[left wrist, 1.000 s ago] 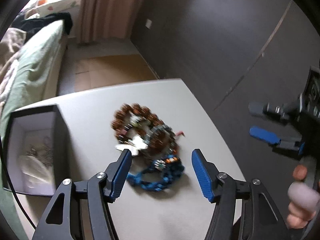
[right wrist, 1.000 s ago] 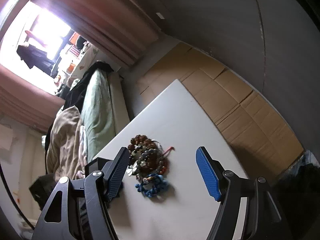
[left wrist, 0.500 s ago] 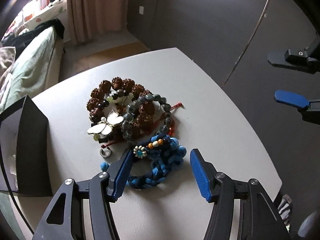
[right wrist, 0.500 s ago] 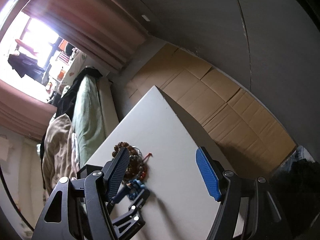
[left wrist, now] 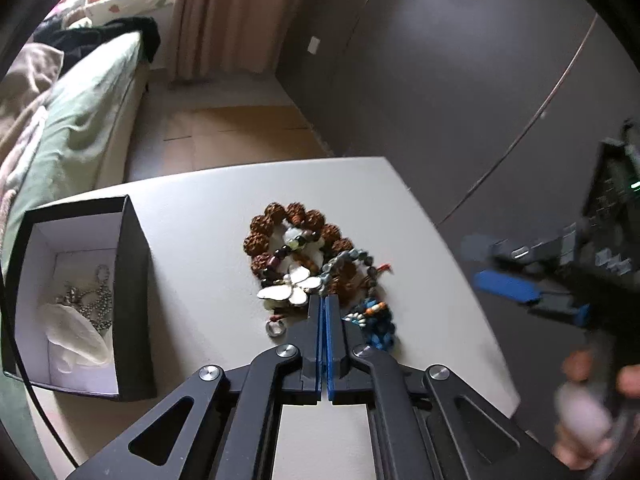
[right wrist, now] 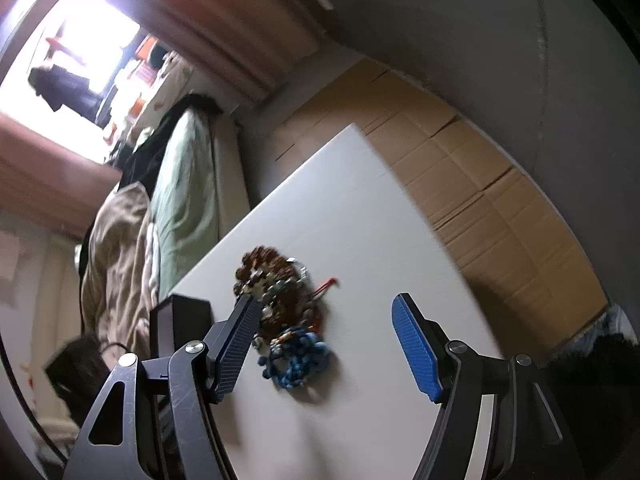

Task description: Organize jewelry

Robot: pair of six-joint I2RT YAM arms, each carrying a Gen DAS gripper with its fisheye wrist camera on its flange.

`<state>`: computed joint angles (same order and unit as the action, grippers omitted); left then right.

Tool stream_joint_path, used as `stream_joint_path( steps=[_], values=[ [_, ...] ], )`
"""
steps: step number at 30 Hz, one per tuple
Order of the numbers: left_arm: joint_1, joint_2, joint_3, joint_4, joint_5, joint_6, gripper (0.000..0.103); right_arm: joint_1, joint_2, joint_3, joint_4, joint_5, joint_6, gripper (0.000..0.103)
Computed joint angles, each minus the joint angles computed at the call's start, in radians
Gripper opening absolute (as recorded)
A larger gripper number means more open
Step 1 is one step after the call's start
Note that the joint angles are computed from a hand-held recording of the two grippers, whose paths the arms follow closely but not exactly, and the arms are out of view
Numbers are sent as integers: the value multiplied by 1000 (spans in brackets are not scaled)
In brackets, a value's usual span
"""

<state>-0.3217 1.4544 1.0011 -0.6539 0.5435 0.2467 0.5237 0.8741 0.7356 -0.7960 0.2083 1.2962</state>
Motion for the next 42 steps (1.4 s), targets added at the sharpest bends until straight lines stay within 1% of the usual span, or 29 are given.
stream_joint_path(
  steps=[4, 6, 9, 10, 11, 12, 13, 14, 15, 16, 18, 20, 23, 25, 27, 28, 29, 30, 31, 32, 34, 37, 42],
  values=[
    [-23, 26, 21, -35, 14, 6, 0, -13, 47, -4, 23, -29, 1, 70],
    [-45, 42, 28, -54, 7, 3, 1, -5, 13, -9, -3, -15, 30, 70],
    [-80, 48, 20, -73, -15, 0, 3, 13, -70, -1, -84, 42, 79, 70],
    [-99, 45, 10, -69, -35, -1, 9, 14, -110, -1, -118, 59, 97, 70],
    [-109, 44, 3, -65, -46, 0, 21, 10, -130, 0, -134, 65, 105, 70],
    [-124, 41, -10, -54, -59, 0, 30, 2, -157, -3, -155, 67, 114, 70],
    [-133, 36, -21, -41, -65, -5, 52, -9, -179, -6, -173, 65, 118, 70],
    [-141, 30, -34, -23, -68, -14, 67, -18, -188, -7, -181, 62, 117, 70],
    [-149, 17, -50, -1, -73, -28, 70, -29, -200, -6, -197, 56, 111, 70],
    [-154, 9, -59, 11, -74, -32, 70, -35, -206, -5, -207, 52, 105, 70],
    [-173, 1, -72, 22, -79, -29, 70, -39, -214, 3, -217, 49, 95, 70],
    [-200, -12, -100, 54, -105, -28, 70, -32, -229, 13, -232, 59, 91, 70],
    [-247, -35, -152, 114, -190, -35, 70, 0, -251, 34, -266, 96, 107, 70],
    [-267, -56, -182, 145, -226, -28, 68, -10, -279, 34, -280, 93, 100, 70],
    [-293, -66, -197, 163, -280, -33, 54, -29, -298, 29, -286, 79, 93, 70],
    [-295, -69, -200, 170, -299, -36, 43, -36, -302, 28, -289, 73, 89, 70],
    [-295, -70, -199, 172, -321, -37, 35, -39, -301, 29, -294, 70, 84, 70],
    [-284, -73, -195, 161, -324, -29, 29, -41, -302, 30, -299, 69, 77, 70],
    [-272, -66, -184, 151, -323, -26, 16, -38, -298, 33, -301, 69, 71, 70],
    [-249, -51, -167, 130, -294, -21, 11, -25, -285, 40, -299, 78, 78, 70],
    [-205, -26, -137, 93, -231, -20, 11, -12, -272, 44, -299, 85, 79, 70],
    [-185, -21, -121, 79, -199, -17, 11, -11, -250, 41, -284, 78, 70, 70],
    [-134, -35, -85, 42, -122, -7, 11, -50, -219, 12, -218, 36, 32, 70]
  ],
)
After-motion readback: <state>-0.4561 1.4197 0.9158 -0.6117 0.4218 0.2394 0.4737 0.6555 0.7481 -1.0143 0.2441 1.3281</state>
